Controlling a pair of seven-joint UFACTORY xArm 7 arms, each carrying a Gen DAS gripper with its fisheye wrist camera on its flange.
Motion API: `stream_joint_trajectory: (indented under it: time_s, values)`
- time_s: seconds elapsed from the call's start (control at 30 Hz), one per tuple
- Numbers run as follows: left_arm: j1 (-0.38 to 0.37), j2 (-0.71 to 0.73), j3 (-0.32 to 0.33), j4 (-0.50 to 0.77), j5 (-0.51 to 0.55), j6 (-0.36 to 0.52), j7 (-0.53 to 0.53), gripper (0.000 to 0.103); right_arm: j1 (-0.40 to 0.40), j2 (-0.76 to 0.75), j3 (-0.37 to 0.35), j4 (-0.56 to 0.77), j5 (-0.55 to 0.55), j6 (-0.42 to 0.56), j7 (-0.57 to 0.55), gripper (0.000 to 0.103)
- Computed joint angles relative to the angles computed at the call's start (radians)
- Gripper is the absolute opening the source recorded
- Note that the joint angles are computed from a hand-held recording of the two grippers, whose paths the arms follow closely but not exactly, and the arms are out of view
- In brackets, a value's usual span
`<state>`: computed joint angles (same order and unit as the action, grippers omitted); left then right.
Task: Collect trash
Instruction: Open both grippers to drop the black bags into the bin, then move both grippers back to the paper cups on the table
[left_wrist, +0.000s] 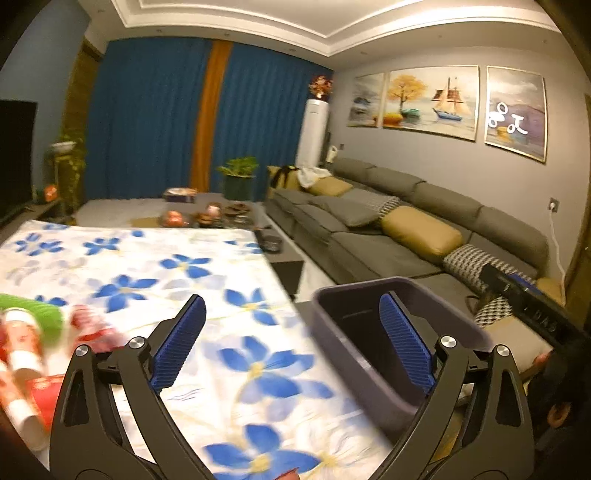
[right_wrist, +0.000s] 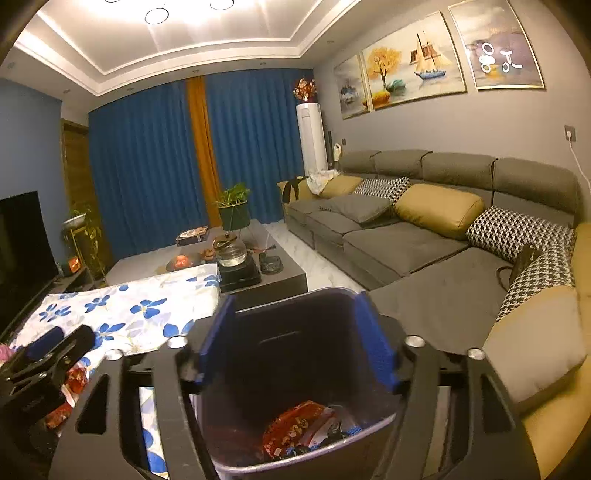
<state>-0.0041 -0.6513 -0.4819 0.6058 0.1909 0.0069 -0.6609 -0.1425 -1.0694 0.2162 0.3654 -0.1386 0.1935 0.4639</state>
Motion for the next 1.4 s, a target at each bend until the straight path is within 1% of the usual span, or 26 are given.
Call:
stream_joint_trajectory:
  time_s: [0.07, 0.17, 0.2, 0.27, 0.33, 0.4, 0.47, 0.57, 0.6, 0.7, 0.73, 0.83, 0.9, 0.97, 1.1, 1.2, 1.27, 1.3, 1.37, 1.4]
  values:
    - [-0.007, -0.079, 0.020, -0.040, 0.005, 0.045, 0.007, 0.094, -0.011, -0.056, 0.041, -0.011, -0.003, 0.039, 0.028, 0.077]
    - [-0.039, -0.189, 0.075, -0.103, 0.007, 0.099, 0.028, 0.094, 0.002, -0.114, 0.095, -0.015, -0.017, 0.089, 0.066, 0.078]
    - [-0.045, -0.238, 0.096, -0.131, 0.009, 0.120, 0.038, 0.094, 0.014, -0.138, 0.124, -0.017, -0.021, 0.107, 0.085, 0.078]
    - [-0.042, -0.323, 0.118, -0.172, 0.012, 0.165, 0.050, 0.094, 0.045, -0.163, 0.157, -0.017, -0.029, 0.130, 0.115, 0.078]
    - [-0.048, -0.425, 0.161, -0.221, 0.014, 0.224, 0.076, 0.094, 0.098, -0.166, 0.199, -0.009, -0.024, 0.146, 0.156, 0.078]
    - [-0.041, -0.529, 0.200, -0.261, 0.017, 0.296, 0.104, 0.094, 0.137, -0.144, 0.250, 0.010, -0.025, 0.156, 0.201, 0.078]
    - [-0.030, -0.619, 0.238, -0.298, 0.018, 0.344, 0.133, 0.094, 0.180, -0.103, 0.297, 0.030, -0.026, 0.148, 0.244, 0.078]
    - [-0.008, -0.761, 0.315, -0.353, 0.020, 0.428, 0.204, 0.094, 0.231, -0.021, 0.351, 0.068, -0.032, 0.137, 0.302, 0.078]
    - [0.004, -0.813, 0.349, -0.372, 0.019, 0.458, 0.233, 0.094, 0.243, 0.022, 0.381, 0.088, -0.036, 0.122, 0.323, 0.078]
    - [0.047, -0.939, 0.438, -0.413, 0.013, 0.536, 0.326, 0.094, 0.233, 0.115, 0.470, 0.153, -0.077, 0.112, 0.373, 0.078]
    - [0.065, -0.958, 0.453, -0.417, 0.009, 0.552, 0.348, 0.094, 0.231, 0.140, 0.487, 0.169, -0.090, 0.109, 0.385, 0.078]
    - [0.120, -1.024, 0.509, -0.432, -0.003, 0.592, 0.416, 0.094, 0.193, 0.232, 0.568, 0.243, -0.136, 0.112, 0.429, 0.078]
    - [0.154, -1.043, 0.552, -0.440, -0.014, 0.596, 0.458, 0.094, 0.164, 0.284, 0.611, 0.285, -0.168, 0.121, 0.456, 0.078]
    - [0.177, -1.049, 0.586, -0.442, -0.030, 0.602, 0.498, 0.094, 0.134, 0.333, 0.650, 0.325, -0.203, 0.134, 0.478, 0.075]
    - [0.213, -1.043, 0.635, -0.450, -0.061, 0.590, 0.573, 0.094, 0.119, 0.399, 0.685, 0.366, -0.261, 0.153, 0.514, 0.072]
    - [0.225, -1.026, 0.653, -0.451, -0.095, 0.582, 0.614, 0.094, 0.095, 0.444, 0.721, 0.401, -0.314, 0.180, 0.539, 0.069]
    - [0.226, -1.017, 0.648, -0.456, -0.123, 0.577, 0.631, 0.094, 0.062, 0.485, 0.757, 0.432, -0.351, 0.203, 0.563, 0.065]
    - [0.223, -1.003, 0.651, -0.456, -0.133, 0.569, 0.644, 0.094, 0.059, 0.503, 0.761, 0.439, -0.364, 0.211, 0.571, 0.064]
    - [0.213, -0.978, 0.648, -0.458, -0.155, 0.553, 0.665, 0.094, 0.062, 0.545, 0.760, 0.458, -0.383, 0.233, 0.579, 0.056]
    - [0.207, -0.969, 0.648, -0.459, -0.165, 0.548, 0.676, 0.094, 0.064, 0.553, 0.758, 0.461, -0.396, 0.238, 0.590, 0.055]
